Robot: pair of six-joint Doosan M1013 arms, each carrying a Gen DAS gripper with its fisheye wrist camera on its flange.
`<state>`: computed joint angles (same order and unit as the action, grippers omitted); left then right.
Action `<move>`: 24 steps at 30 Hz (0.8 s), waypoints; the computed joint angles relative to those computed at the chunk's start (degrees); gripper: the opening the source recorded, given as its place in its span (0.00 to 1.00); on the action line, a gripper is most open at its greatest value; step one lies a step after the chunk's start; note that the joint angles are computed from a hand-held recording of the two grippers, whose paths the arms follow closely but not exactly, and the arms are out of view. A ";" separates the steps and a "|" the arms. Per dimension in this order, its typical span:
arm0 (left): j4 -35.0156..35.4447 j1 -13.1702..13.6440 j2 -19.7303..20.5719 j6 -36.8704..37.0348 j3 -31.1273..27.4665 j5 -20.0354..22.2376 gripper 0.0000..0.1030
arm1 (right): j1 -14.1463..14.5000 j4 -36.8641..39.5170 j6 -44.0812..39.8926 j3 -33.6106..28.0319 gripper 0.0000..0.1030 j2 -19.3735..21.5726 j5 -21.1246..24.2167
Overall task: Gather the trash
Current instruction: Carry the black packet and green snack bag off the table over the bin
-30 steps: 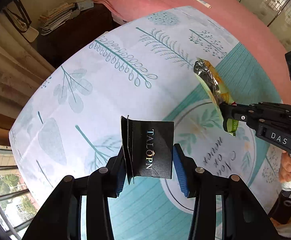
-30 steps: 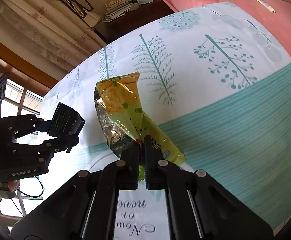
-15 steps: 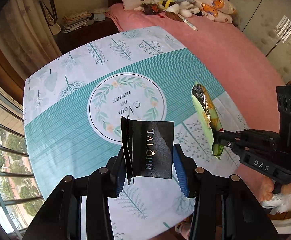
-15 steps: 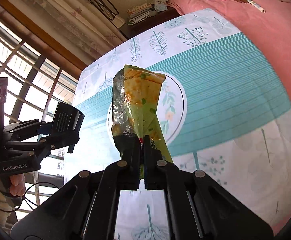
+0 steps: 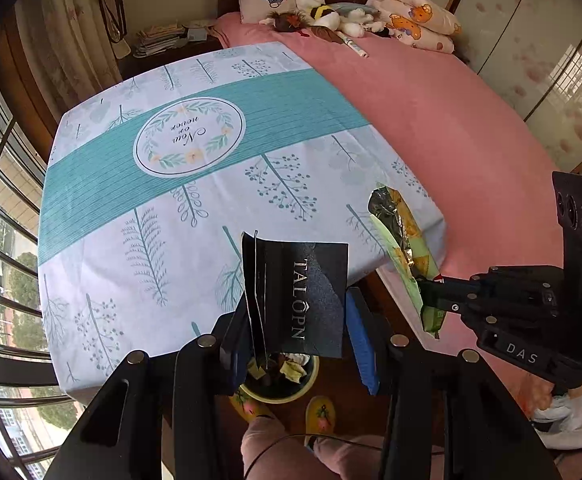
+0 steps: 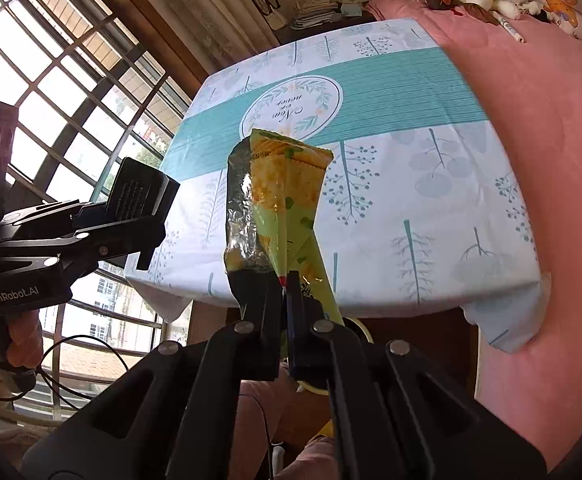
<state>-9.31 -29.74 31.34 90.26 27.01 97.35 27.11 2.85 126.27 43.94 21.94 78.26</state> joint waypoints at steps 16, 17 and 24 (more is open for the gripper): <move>1.15 0.10 -12.46 -1.44 29.32 -8.62 0.42 | 5.19 -2.20 9.52 17.86 0.00 -8.57 -2.59; 1.38 0.27 -12.48 -0.89 29.93 -8.78 0.42 | 5.52 -2.10 10.68 18.82 0.00 -8.88 -3.01; 1.90 0.72 -14.02 1.59 35.79 -11.66 0.42 | 8.07 -3.87 14.40 22.15 0.00 -8.66 -4.97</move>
